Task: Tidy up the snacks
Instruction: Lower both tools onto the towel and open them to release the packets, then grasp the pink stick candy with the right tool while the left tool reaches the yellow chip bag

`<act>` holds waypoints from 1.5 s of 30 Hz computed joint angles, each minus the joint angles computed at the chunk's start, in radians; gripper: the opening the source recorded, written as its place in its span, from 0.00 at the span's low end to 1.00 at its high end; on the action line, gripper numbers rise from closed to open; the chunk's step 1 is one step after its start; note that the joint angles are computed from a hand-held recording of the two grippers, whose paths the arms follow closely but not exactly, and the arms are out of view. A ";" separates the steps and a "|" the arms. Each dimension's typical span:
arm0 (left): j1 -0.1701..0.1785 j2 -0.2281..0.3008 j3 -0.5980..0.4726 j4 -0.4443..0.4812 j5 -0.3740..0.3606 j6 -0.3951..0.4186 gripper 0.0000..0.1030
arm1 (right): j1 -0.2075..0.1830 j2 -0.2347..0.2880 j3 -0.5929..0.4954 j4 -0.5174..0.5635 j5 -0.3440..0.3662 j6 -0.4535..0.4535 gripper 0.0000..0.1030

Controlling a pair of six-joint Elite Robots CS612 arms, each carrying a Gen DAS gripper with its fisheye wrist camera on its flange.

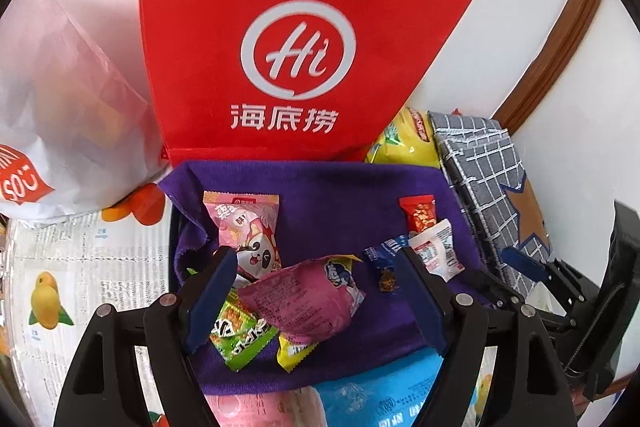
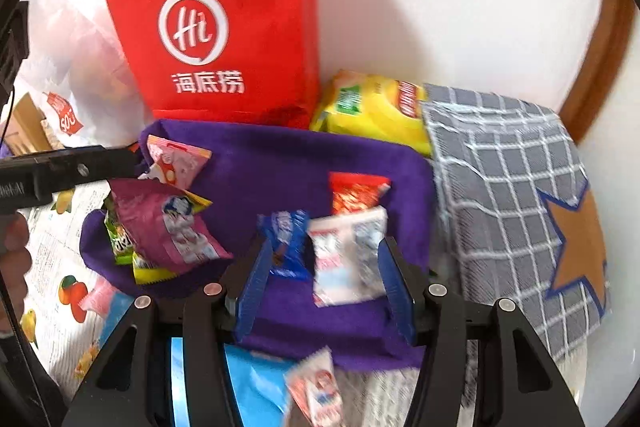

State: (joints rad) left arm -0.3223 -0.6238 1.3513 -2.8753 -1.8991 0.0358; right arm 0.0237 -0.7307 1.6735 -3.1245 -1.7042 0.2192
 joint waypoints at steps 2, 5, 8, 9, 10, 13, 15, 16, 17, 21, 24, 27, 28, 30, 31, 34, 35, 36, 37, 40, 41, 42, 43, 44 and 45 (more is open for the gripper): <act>0.002 -0.014 0.020 -0.032 -0.006 0.002 0.77 | 0.000 -0.017 0.033 -0.012 -0.026 0.013 0.57; 0.001 -0.031 0.045 -0.070 0.001 0.003 0.77 | -0.004 -0.038 0.079 -0.032 -0.013 0.027 0.57; 0.002 -0.050 0.076 -0.095 0.002 -0.003 0.77 | -0.004 -0.053 0.121 -0.050 0.003 0.023 0.57; 0.003 -0.058 0.089 -0.097 0.004 -0.002 0.77 | -0.005 -0.056 0.132 -0.058 0.007 0.024 0.57; 0.004 -0.063 0.098 -0.099 0.008 0.001 0.77 | -0.005 -0.059 0.148 -0.068 0.017 0.026 0.57; 0.008 -0.078 0.129 -0.115 0.021 0.011 0.77 | -0.005 -0.057 0.175 -0.085 0.038 0.016 0.57; 0.011 -0.082 0.141 -0.113 0.029 0.006 0.77 | -0.003 -0.053 0.183 -0.078 0.045 0.018 0.55; 0.013 -0.085 0.149 -0.106 0.034 0.002 0.77 | -0.004 -0.051 0.189 -0.078 0.057 0.023 0.55; 0.015 -0.087 0.154 -0.103 0.037 0.001 0.77 | -0.005 -0.050 0.193 -0.078 0.064 0.026 0.54; 0.022 -0.100 0.193 -0.105 0.068 0.002 0.77 | -0.008 -0.043 0.212 -0.085 0.087 0.038 0.52; 0.028 -0.104 0.210 -0.097 0.081 -0.005 0.77 | -0.011 -0.036 0.216 -0.077 0.109 0.027 0.49; 0.034 -0.108 0.223 -0.085 0.093 -0.021 0.77 | -0.012 -0.026 0.214 -0.075 0.124 0.018 0.49; 0.035 -0.110 0.229 -0.082 0.097 -0.022 0.77 | -0.013 -0.021 0.213 -0.080 0.133 0.016 0.49; 0.035 -0.115 0.244 -0.083 0.111 -0.021 0.77 | -0.014 -0.014 0.209 -0.082 0.142 0.011 0.49; 0.035 -0.118 0.251 -0.084 0.117 -0.020 0.77 | -0.016 -0.008 0.206 -0.084 0.149 0.007 0.49; 0.038 -0.126 0.272 -0.094 0.131 -0.022 0.77 | -0.023 0.005 0.202 -0.093 0.184 0.009 0.32; 0.038 -0.127 0.277 -0.095 0.133 -0.026 0.77 | -0.022 0.006 0.206 -0.107 0.178 0.011 0.20; 0.040 -0.130 0.285 -0.097 0.134 -0.030 0.77 | -0.021 0.006 0.213 -0.124 0.174 0.014 0.20; 0.041 -0.131 0.290 -0.099 0.134 -0.034 0.77 | -0.021 0.002 0.220 -0.136 0.177 0.017 0.20; 0.043 -0.134 0.308 -0.106 0.135 -0.040 0.77 | -0.021 -0.015 0.249 -0.152 0.172 0.034 0.20; 0.043 -0.135 0.313 -0.108 0.133 -0.040 0.77 | -0.020 -0.022 0.258 -0.150 0.164 0.037 0.20; 0.044 -0.136 0.320 -0.110 0.130 -0.040 0.77 | -0.017 -0.030 0.270 -0.148 0.153 0.042 0.20; 0.044 -0.135 0.326 -0.112 0.125 -0.040 0.77 | -0.014 -0.042 0.287 -0.147 0.140 0.049 0.20; 0.044 -0.134 0.330 -0.114 0.120 -0.039 0.77 | -0.014 -0.047 0.297 -0.151 0.137 0.052 0.20; 0.044 -0.133 0.337 -0.117 0.108 -0.038 0.77 | -0.013 -0.053 0.310 -0.154 0.134 0.058 0.20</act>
